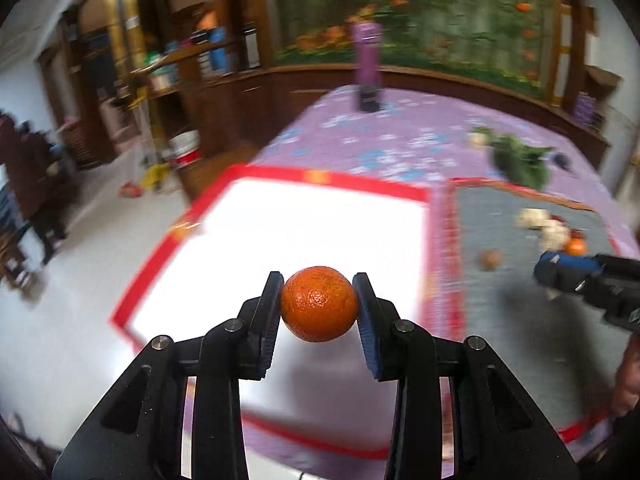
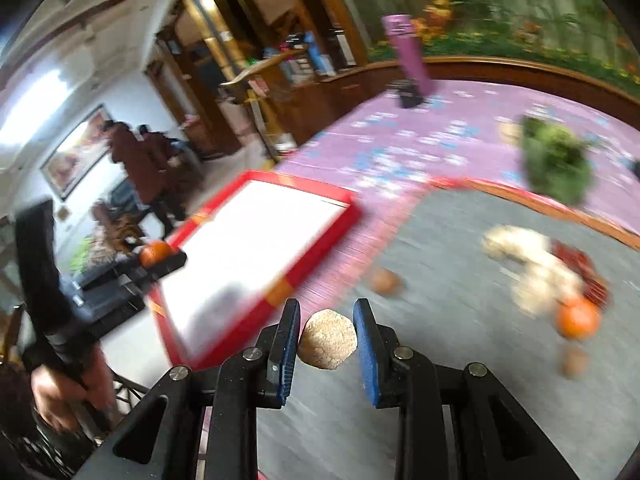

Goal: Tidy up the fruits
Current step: 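Carry the orange and cracker over the white tray and open both tools, then grasp a brown round nut with each tool from the felt mat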

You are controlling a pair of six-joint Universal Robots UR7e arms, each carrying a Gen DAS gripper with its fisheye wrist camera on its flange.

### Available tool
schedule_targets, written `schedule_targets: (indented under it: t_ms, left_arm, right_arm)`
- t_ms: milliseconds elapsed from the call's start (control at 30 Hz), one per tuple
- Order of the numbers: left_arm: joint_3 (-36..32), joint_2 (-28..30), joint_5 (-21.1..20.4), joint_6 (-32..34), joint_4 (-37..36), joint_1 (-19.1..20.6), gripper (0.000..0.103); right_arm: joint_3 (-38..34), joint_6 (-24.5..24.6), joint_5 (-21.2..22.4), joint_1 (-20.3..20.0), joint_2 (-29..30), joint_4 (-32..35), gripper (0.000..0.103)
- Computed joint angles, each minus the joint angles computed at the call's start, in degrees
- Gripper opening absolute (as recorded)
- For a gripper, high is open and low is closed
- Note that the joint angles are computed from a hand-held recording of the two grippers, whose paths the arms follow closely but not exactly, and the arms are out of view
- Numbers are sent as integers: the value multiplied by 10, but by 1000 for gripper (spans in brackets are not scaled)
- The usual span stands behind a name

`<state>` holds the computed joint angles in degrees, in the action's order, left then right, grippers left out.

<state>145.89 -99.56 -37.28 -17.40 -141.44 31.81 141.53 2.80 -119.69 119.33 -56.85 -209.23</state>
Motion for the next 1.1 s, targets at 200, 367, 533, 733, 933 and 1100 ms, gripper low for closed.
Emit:
schedule_targets:
  t_ms: [200, 367, 533, 733, 933, 1100]
  left_arm:
    - [-3, -9, 20, -2, 31, 55, 35]
    - [-3, -3, 21, -19, 59, 69, 35]
    - [-6, -9, 33, -49, 96, 67, 37]
    - [6, -38, 45, -51, 89, 18, 55]
    - [16, -13, 5, -6, 32, -35, 64]
    - [6, 59, -33, 24, -15, -54, 64]
  right_arm:
    - [-102, -6, 71, 3, 92, 24, 26]
    - [-158, 21, 71, -5, 143, 88, 26]
    - [-182, 49, 81, -13, 153, 133, 28]
    - [-126, 31, 94, -14, 117, 35, 43]
    - [-16, 31, 73, -39, 32, -76, 45]
    - [92, 49, 59, -74, -64, -140, 46]
